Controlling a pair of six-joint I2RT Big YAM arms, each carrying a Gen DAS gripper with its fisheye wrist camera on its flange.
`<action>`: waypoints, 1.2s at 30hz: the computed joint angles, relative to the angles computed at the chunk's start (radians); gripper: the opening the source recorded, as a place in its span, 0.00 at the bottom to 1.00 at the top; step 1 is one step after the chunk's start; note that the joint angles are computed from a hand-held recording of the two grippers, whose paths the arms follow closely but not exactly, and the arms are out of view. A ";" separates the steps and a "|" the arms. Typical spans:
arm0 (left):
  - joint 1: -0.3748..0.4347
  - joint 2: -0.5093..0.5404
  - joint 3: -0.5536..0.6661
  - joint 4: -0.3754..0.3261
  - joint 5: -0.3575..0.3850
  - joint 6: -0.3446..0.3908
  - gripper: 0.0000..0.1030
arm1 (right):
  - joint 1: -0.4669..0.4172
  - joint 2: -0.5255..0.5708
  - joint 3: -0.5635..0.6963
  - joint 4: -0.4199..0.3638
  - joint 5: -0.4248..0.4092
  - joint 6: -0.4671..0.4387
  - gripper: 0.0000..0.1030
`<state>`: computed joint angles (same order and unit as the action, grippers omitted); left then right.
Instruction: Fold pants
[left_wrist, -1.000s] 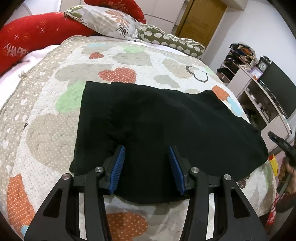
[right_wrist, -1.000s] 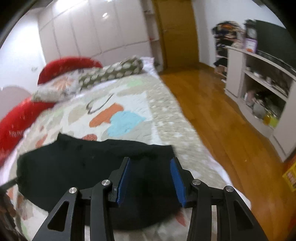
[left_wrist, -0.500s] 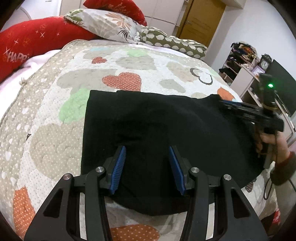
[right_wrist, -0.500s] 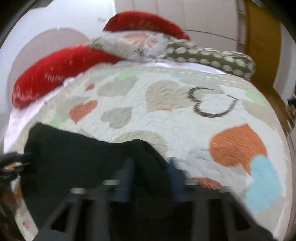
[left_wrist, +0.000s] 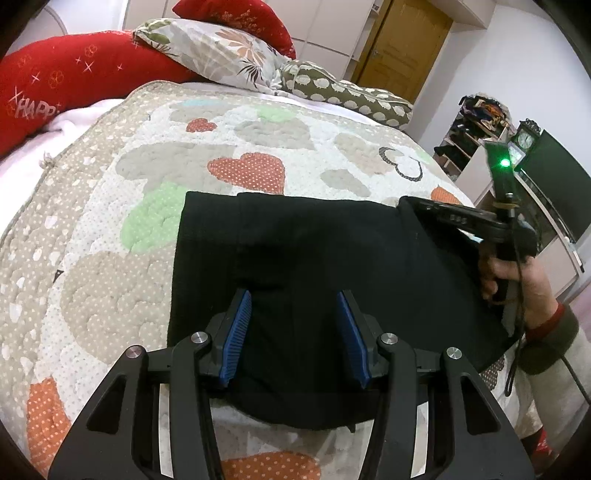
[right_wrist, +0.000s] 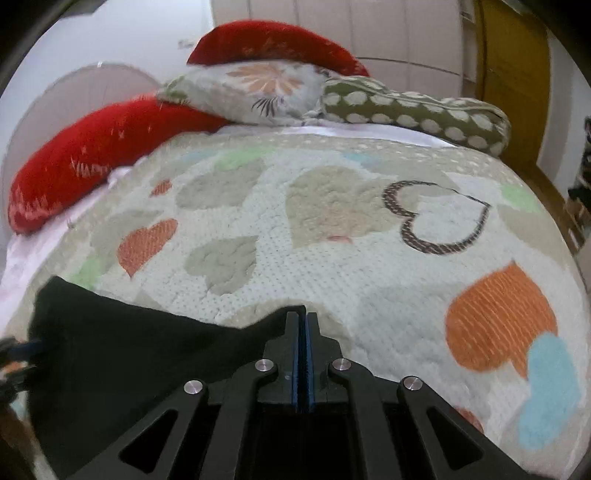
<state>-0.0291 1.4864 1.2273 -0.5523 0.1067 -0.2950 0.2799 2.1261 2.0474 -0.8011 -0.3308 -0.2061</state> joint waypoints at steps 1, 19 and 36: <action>0.001 -0.005 -0.001 0.002 -0.003 0.000 0.46 | -0.008 -0.023 -0.021 0.003 0.000 -0.002 0.17; 0.088 0.150 0.135 -0.071 -0.029 -0.097 0.67 | -0.081 -0.260 -0.419 0.106 0.042 -0.051 0.45; -0.031 -0.036 -0.038 -0.058 -0.199 -0.063 0.67 | -0.142 -0.448 -0.653 0.092 -0.119 -0.029 0.45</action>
<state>-0.0606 1.4503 1.1889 -0.6105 -0.0925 -0.3578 0.1383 1.6784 1.3948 -0.7087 -0.4497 -0.2352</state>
